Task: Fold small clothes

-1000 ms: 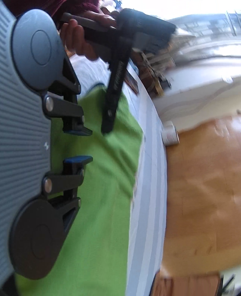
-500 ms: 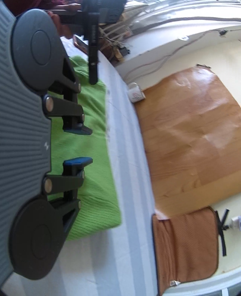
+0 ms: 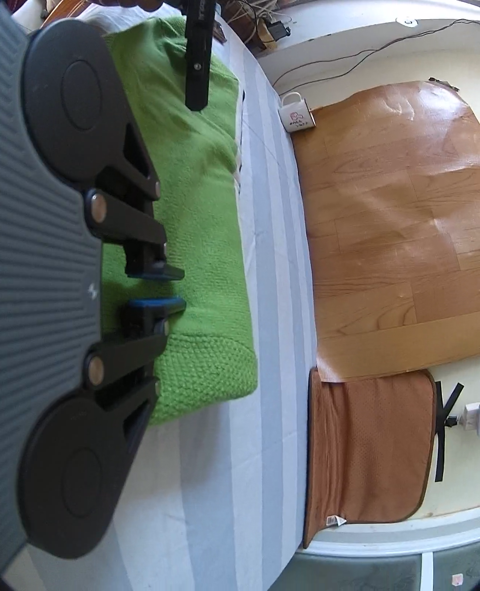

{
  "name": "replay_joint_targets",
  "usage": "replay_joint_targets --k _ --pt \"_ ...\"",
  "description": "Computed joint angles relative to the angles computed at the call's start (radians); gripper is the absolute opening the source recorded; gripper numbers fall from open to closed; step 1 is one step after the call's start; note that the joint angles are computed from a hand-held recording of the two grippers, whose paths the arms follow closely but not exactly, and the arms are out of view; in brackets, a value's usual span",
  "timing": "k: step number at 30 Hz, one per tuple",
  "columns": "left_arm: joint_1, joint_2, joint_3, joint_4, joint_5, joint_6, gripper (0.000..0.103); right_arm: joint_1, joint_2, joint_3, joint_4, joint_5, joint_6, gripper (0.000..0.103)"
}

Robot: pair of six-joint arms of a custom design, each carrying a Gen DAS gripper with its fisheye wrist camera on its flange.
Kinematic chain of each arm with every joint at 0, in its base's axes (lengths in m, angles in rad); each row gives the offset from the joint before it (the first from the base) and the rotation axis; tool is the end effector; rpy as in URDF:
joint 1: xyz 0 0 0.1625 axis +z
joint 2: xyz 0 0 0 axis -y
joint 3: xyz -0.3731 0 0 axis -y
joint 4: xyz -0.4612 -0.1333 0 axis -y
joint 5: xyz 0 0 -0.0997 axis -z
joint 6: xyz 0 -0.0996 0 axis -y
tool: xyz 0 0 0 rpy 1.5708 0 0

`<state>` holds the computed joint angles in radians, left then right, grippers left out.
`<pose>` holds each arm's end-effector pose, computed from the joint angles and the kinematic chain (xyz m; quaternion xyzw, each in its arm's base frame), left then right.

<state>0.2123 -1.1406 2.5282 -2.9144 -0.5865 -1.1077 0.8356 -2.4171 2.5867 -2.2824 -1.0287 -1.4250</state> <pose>-0.2837 -0.2824 -0.0113 0.1205 0.8729 -0.4393 0.1748 -0.0673 -0.3498 0.3103 0.3813 -0.8494 0.3491 0.1059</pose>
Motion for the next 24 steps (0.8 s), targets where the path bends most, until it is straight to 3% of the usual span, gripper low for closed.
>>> replay_joint_targets --k 4,7,9,12,14,20,24 --pt "-0.015 -0.047 0.020 0.044 0.017 -0.031 0.053 -0.005 0.000 0.002 -0.007 0.011 0.018 0.007" --pt "-0.030 -0.124 0.040 0.212 0.080 -0.148 0.056 -0.004 0.001 0.002 -0.010 0.011 0.027 0.006" --pt "0.000 -0.179 0.046 0.317 0.078 -0.221 0.052 -0.006 -0.001 0.004 -0.009 0.015 0.032 0.006" --pt "0.022 -0.191 0.076 0.231 0.084 -0.185 0.047 -0.011 -0.005 0.006 -0.003 0.021 0.034 0.006" --pt "0.028 -0.179 0.066 0.259 0.105 -0.195 0.044 -0.010 -0.008 0.006 -0.001 0.019 0.036 0.006" --pt "0.034 -0.131 0.048 0.252 0.136 -0.173 0.044 -0.003 0.002 -0.003 -0.001 0.010 0.054 0.006" --pt "0.017 -0.180 0.077 0.236 0.115 -0.198 0.047 0.004 0.003 -0.006 -0.001 -0.001 0.065 0.006"
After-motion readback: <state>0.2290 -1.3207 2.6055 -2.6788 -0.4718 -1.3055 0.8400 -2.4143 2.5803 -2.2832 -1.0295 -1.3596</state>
